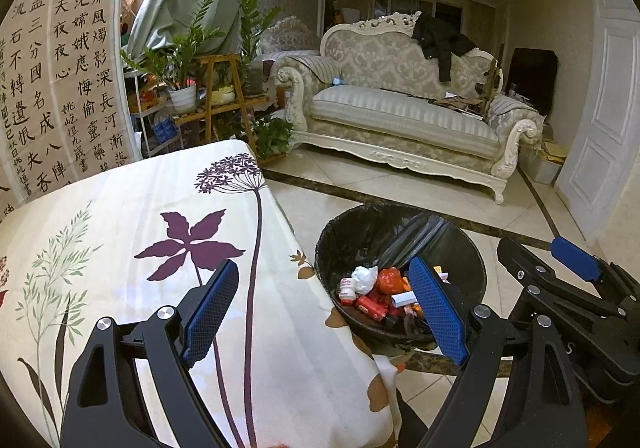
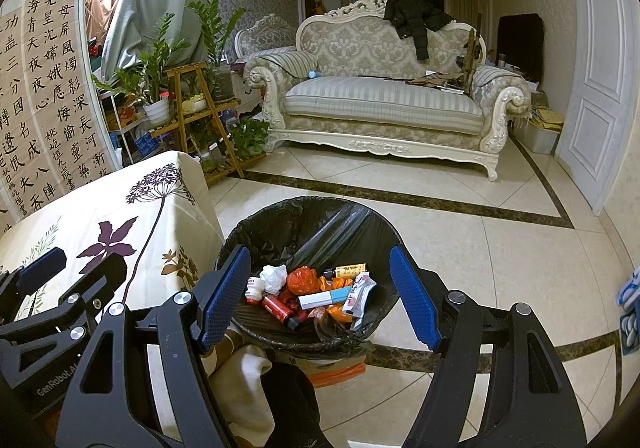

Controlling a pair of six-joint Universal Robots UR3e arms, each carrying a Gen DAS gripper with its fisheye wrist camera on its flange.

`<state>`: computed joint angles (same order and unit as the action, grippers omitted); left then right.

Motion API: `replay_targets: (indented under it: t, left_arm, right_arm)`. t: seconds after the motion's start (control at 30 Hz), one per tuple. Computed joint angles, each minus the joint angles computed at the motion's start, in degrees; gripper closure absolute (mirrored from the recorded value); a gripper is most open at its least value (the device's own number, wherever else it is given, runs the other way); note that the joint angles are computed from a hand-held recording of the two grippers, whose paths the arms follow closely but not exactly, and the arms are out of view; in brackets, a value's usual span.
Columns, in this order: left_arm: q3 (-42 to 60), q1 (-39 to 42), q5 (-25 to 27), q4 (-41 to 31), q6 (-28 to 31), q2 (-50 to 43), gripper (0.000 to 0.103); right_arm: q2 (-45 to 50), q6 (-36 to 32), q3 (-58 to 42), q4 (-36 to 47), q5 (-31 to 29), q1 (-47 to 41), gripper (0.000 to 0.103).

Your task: Collect trash

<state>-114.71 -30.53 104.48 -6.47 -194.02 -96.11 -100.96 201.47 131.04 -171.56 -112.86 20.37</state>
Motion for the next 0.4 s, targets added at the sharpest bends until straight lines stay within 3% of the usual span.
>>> replay_targets:
  t: [0.4]
  left_arm:
    - [-1.79,5.14,-2.03,-4.05,-0.01,3.06,0.019]
  right_arm:
    - [4.61,0.74,-3.34,-0.04,-0.91,3.18,0.030]
